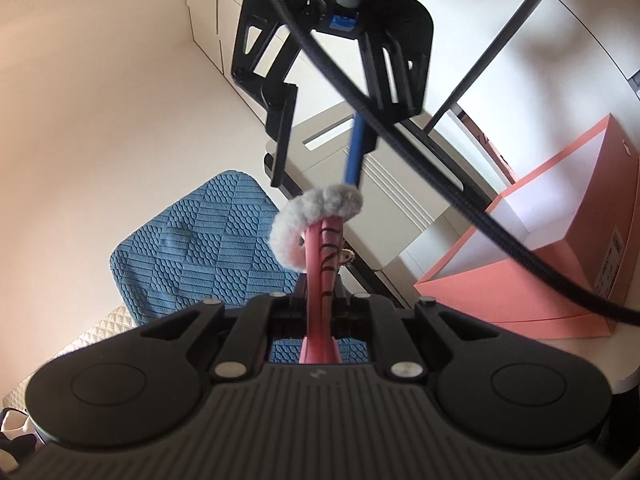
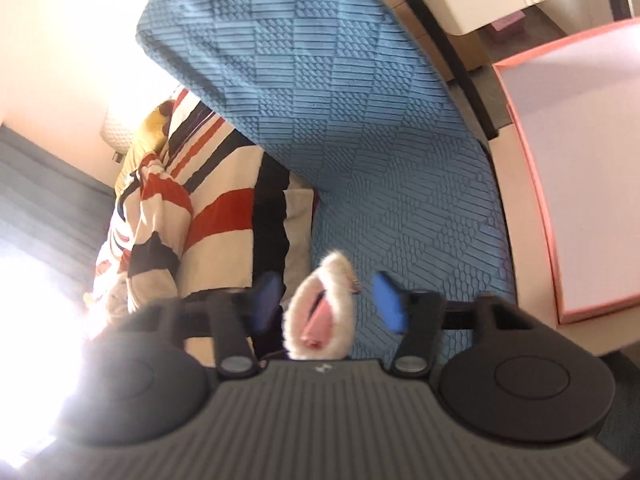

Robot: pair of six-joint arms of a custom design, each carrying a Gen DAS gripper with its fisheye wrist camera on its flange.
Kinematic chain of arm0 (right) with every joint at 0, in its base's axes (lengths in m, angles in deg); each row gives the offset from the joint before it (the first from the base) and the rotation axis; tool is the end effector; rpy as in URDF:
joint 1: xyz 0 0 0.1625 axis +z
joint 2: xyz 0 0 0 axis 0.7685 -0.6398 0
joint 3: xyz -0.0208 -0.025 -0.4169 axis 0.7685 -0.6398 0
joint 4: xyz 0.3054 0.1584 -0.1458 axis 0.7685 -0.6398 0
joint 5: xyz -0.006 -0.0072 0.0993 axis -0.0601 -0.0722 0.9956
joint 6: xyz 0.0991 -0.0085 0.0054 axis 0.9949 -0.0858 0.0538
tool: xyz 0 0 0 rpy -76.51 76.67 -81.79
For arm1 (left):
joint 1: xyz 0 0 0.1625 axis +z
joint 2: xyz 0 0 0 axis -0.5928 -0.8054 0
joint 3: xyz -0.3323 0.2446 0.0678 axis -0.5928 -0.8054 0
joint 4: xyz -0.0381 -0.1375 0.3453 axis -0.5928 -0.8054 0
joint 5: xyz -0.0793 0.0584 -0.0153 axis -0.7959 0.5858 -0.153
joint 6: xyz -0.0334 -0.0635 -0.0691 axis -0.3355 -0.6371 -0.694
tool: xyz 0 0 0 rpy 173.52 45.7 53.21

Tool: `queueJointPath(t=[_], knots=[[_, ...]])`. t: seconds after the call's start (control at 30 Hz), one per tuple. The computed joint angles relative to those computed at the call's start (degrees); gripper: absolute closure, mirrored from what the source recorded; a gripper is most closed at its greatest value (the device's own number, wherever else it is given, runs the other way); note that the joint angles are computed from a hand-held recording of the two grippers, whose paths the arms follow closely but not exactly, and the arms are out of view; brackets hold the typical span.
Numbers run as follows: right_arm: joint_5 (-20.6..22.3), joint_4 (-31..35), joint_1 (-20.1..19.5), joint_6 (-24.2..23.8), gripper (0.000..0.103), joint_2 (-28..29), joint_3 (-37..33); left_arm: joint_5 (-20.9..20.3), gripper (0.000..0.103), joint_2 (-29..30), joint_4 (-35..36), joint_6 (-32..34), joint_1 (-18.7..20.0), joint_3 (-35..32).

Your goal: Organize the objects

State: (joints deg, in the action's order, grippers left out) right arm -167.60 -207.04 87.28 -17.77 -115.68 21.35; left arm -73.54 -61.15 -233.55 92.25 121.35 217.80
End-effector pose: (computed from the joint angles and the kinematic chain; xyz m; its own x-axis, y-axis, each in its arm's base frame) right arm 0.5258 -0.3924 0.0450 -0.9541 0.2995 -0.0074 0.2034 0.6294 -0.7500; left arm 0.0474 -0.4478 0.3194 -0.0223 0.4042 -0.9144 0.8405 -0.4877 -0.2360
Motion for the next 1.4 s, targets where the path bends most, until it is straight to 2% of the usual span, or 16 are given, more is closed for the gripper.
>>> queueJointPath(t=[0.03,0.13,0.23,0.5,0.57,0.7,0.8,0.97,1.13,1.23,1.4], knots=[[0.3,0.6,-0.2,-0.2,0.086,0.2,-0.4,0.6,0.092,-0.1,0.4,0.2,-0.2,0.1],[0.1,3.6,-0.6,-1.4,0.089,0.7,-1.6,1.9,0.092,-0.3,0.8,0.9,-0.4,0.5],[-1.5,9.2,-0.8,0.7,0.089,0.7,-2.5,3.2,0.092,-0.3,0.9,0.6,-0.7,0.5],[-0.7,6.3,-1.4,4.7,0.086,1.1,-1.1,5.6,0.092,-0.6,1.3,1.1,-1.2,1.2],[-1.7,7.0,-1.1,5.6,0.082,1.3,-1.6,7.0,0.092,-0.8,2.0,1.3,-1.6,1.3],[-5.0,5.4,-0.2,4.3,0.082,2.4,-2.6,6.8,0.092,-0.4,2.1,2.4,-1.5,1.1],[-3.3,4.6,-0.6,2.8,0.082,2.5,-2.7,6.7,0.092,-0.4,2.2,2.8,-1.5,1.2],[-1.8,8.4,-1.4,4.9,0.081,2.7,-3.3,6.4,0.092,-0.5,2.2,2.8,-1.4,1.2],[0.0,2.3,-2.5,7.7,0.08,3.5,-1.1,5.3,0.092,-1.1,3.4,2.6,-1.0,1.2],[0.6,1.4,-3.1,10.7,0.08,3.4,-0.3,3.8,0.092,-1.7,5.0,4.3,-0.4,1.6],[4.0,-3.7,-4.3,9.8,0.081,2.7,2.1,1.7,0.093,-2.1,5.3,3.5,0.2,1.4]])
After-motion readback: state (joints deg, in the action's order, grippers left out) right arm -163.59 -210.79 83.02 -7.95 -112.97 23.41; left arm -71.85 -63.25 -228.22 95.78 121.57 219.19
